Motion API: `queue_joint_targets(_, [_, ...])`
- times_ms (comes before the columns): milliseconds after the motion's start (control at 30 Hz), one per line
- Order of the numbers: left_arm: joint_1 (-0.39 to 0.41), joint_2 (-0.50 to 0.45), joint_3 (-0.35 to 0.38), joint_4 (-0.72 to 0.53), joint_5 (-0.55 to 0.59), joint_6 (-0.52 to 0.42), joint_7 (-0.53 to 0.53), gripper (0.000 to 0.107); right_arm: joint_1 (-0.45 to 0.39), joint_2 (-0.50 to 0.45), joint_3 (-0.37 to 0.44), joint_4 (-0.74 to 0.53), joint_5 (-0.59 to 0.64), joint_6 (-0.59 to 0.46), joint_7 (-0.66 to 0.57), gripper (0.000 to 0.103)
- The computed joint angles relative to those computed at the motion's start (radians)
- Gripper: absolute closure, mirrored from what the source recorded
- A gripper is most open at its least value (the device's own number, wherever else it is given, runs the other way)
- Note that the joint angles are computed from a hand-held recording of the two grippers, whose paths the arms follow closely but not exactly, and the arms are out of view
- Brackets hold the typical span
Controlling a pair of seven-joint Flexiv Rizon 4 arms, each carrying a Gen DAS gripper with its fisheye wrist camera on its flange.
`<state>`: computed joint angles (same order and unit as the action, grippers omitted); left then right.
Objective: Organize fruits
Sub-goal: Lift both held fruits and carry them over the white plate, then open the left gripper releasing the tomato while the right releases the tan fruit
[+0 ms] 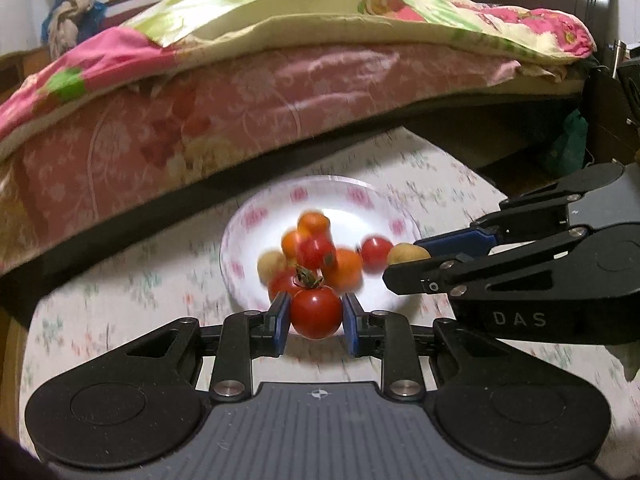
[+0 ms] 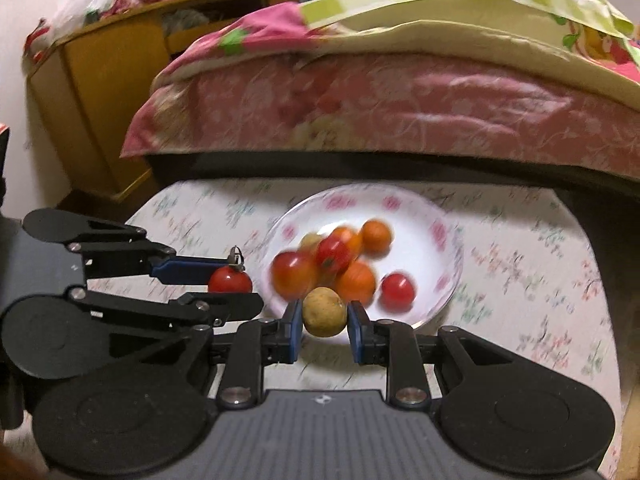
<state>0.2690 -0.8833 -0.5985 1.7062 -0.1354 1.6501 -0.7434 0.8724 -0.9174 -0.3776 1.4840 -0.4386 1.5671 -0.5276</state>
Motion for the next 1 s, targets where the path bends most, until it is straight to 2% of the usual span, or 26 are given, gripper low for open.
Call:
queue_joint_targets(233, [-0.138,-0.061,0.110,-0.193,-0.047,-0.058,0.003,0.073,-0.082,-0.066,0.030,-0.123,0.002,-0.036,0.010,0.084])
queue_joint_targets(467, [-0.218,-0.107,0.188,-0.307,-0.103,-0.118,0.020,0.073,-0.161,-0.127,0.101,-0.224,0.014,-0.057,0.011,0.084])
queue_joint_targets(733, [-0.251,-0.126,0.228,-0.362,-0.147,-0.160,0.023,0.072,-0.211,-0.163,0.165,-0.282,0.034,-0.058,-0.005,0.083])
queue_joint_targets(1000, [-0.269,-0.127,0.252,-0.374,-0.163,-0.161,0.012,0.063,-0.204,-0.161,0.148,-0.279,0.046,-0.060,0.025,0.083])
